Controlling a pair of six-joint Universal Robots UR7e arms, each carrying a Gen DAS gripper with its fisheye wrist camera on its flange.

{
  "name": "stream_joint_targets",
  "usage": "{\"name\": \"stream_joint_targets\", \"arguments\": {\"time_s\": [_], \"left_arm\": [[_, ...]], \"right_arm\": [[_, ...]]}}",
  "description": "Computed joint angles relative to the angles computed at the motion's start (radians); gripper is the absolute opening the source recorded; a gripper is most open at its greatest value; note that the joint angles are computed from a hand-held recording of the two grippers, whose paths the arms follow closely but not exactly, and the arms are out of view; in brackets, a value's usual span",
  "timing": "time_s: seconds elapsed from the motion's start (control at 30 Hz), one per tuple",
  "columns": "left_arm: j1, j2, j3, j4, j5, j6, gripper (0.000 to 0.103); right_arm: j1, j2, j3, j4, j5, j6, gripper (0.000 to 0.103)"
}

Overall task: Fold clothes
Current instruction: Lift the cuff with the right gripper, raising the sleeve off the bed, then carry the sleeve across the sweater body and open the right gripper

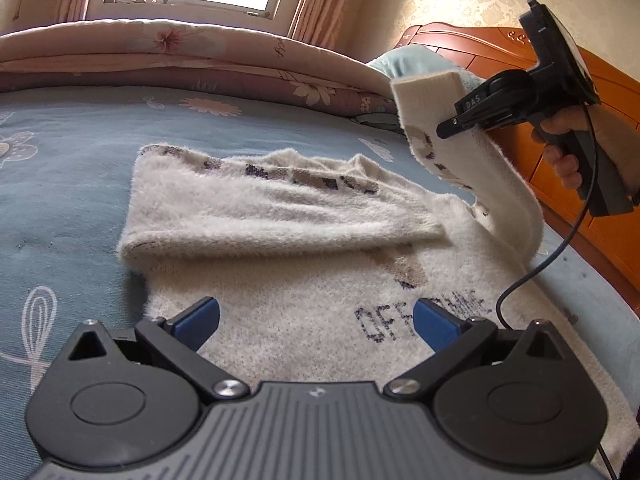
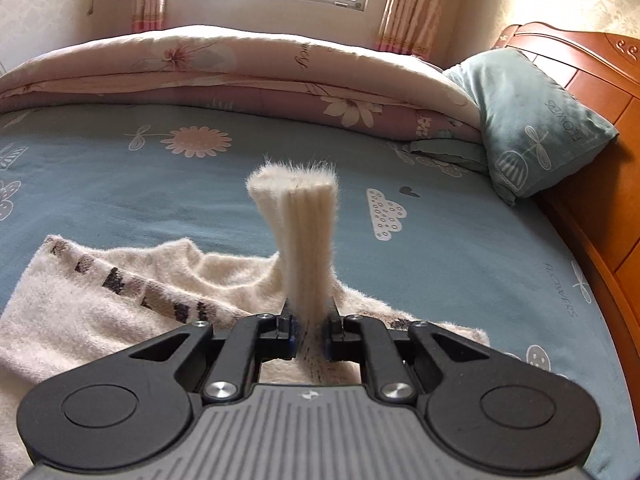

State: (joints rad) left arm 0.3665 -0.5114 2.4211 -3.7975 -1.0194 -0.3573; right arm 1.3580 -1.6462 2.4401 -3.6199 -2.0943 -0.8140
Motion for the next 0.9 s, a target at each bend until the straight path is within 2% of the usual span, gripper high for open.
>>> {"name": "stream_joint_targets", "arguments": {"time_s": [0.2,0.37,0.57,0.77,0.9], "left_arm": [[0.008,-0.011,0.009,-0.007,0.002,-0.016,0.102],[0.011,-0.017,0.012,-0.016,0.009,-0.018,0.102],[0.021,-0.022,0.011,-0.003,0.015,-0.028,0.102],[0.020,-0.019,0.009,-0.006,0.020,-0.026,0.102],[0.020,-0.018,0.008,0.001,0.021,-0.025,0.102]], "right_arm": [[0.057,0.136,0.014,-0.150,-0.034,-0.105,0.014],[0.062,0.193,0.037,-0.194,0.007,-0.138,0.014],[0.056,0.277,0.058,-0.287,0.030,-0.238,0.014],[0.038,0.300,0.086,-0.341,0.094,-0.241,0.014],[0.035,0.354,0.100,-0.428,0.116,-0.305,0.014]]}}
